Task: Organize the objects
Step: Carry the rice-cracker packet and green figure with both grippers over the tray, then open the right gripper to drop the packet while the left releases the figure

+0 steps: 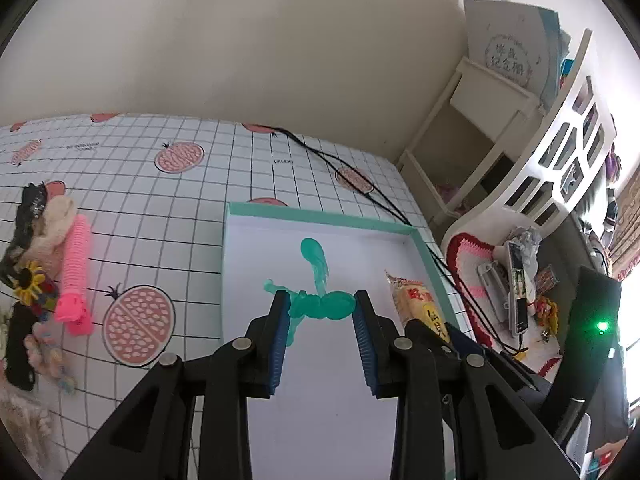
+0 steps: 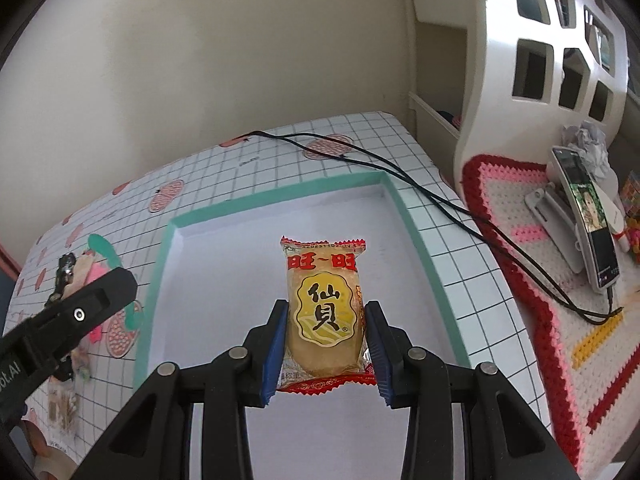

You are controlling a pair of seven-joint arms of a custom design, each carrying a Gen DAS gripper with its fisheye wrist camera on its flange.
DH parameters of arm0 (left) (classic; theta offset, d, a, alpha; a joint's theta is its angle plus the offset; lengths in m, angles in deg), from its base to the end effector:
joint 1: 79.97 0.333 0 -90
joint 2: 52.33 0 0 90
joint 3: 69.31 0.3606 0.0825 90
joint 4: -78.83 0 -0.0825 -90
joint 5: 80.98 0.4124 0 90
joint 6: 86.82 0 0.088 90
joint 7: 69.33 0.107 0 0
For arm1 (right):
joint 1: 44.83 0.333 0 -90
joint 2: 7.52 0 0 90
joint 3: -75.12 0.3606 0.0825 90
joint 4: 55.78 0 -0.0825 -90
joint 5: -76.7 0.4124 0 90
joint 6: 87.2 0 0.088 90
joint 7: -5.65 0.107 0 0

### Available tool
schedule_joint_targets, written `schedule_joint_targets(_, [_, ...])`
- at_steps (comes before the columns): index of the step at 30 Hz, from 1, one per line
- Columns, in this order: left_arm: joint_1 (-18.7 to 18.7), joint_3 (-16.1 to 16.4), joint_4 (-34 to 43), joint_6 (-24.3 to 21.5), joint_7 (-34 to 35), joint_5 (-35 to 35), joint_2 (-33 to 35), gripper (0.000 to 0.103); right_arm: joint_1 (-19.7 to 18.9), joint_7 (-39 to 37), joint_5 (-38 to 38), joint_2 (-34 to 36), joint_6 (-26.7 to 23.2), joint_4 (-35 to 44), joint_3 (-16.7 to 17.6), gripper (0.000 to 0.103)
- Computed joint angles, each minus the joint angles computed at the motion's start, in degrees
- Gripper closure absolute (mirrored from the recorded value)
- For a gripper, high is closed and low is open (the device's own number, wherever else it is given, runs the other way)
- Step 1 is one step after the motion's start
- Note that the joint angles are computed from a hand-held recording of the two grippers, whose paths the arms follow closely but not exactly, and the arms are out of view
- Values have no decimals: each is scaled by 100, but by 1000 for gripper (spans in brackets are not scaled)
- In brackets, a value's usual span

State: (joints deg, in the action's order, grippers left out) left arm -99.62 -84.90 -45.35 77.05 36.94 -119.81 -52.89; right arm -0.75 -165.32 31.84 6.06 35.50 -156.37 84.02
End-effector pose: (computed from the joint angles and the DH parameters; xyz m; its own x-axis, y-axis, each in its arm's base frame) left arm 0.5078 -0.3172 0.4997 -0.4049 -0.8374 0.3673 -0.7926 0.1212 -0.5975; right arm 0.4416 0.5215 0.4898 -0.3724 -0.9205 -0.1180 -0.7065 0.3636 -0.6072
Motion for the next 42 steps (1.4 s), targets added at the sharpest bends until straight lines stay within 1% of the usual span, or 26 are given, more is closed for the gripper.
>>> schedule_joint_targets(3, [15, -10, 99, -47, -39, 49, 144, 70, -26, 9, 10, 1, 5, -43, -18, 63])
schedule_joint_targets(7, [97, -64, 228, -179, -4, -95, 322, 70, -68, 34, -48, -3, 51, -105, -46, 63])
schedule_joint_targets(12, [183, -148, 346, -317, -130, -103, 527, 70, -111, 70, -42, 47, 95, -145, -69, 63])
schedule_joint_targets(14, [193, -154, 370, -348, -323, 74, 594, 70, -122, 109, -13, 77, 121, -146, -78, 63])
schedule_joint_targets(18, [258, -240, 370, -309, -192, -114, 611, 69, -105, 120, -49, 123, 87, -112, -103, 63])
schedule_joint_targets(21, [272, -252, 377, -301, -215, -119, 617, 69, -140, 206, 7, 90, 233, -195, -116, 63])
schedule_joint_targets(25, [276, -187, 404, -463, -602, 215, 663, 69, -175, 301, 92, 59, 355, -286, -114, 62])
schedule_joint_targets(27, [294, -199, 373, -407, -620, 249, 665, 70, -170, 304, 92, 73, 329, -268, -110, 61])
schedule_joint_targets(28, [297, -182, 374, -424, -693, 348, 660, 70, -170, 287, 105, 86, 330, -254, -105, 61])
schedule_joint_targets(32, [336, -205, 400, -508, -693, 299, 659, 70, -152, 247, 121, 122, 291, -201, -110, 60])
schedule_joint_targets(35, [319, -194, 420, -609, -803, 451, 646, 67, -139, 246, 121, 117, 283, -199, -115, 60])
schedule_joint_targets(37, [306, -193, 419, -625, -858, 518, 636, 60, -139, 248, 118, 124, 292, -195, -119, 60])
schedule_joint_targets(39, [297, -178, 401, -618, -945, 601, 605, 56, -136, 233, 127, 126, 272, -188, -119, 60])
schedule_joint_targets(42, [313, -175, 387, -662, -927, 512, 551, 50, -130, 116, 188, 139, 195, -140, -104, 59])
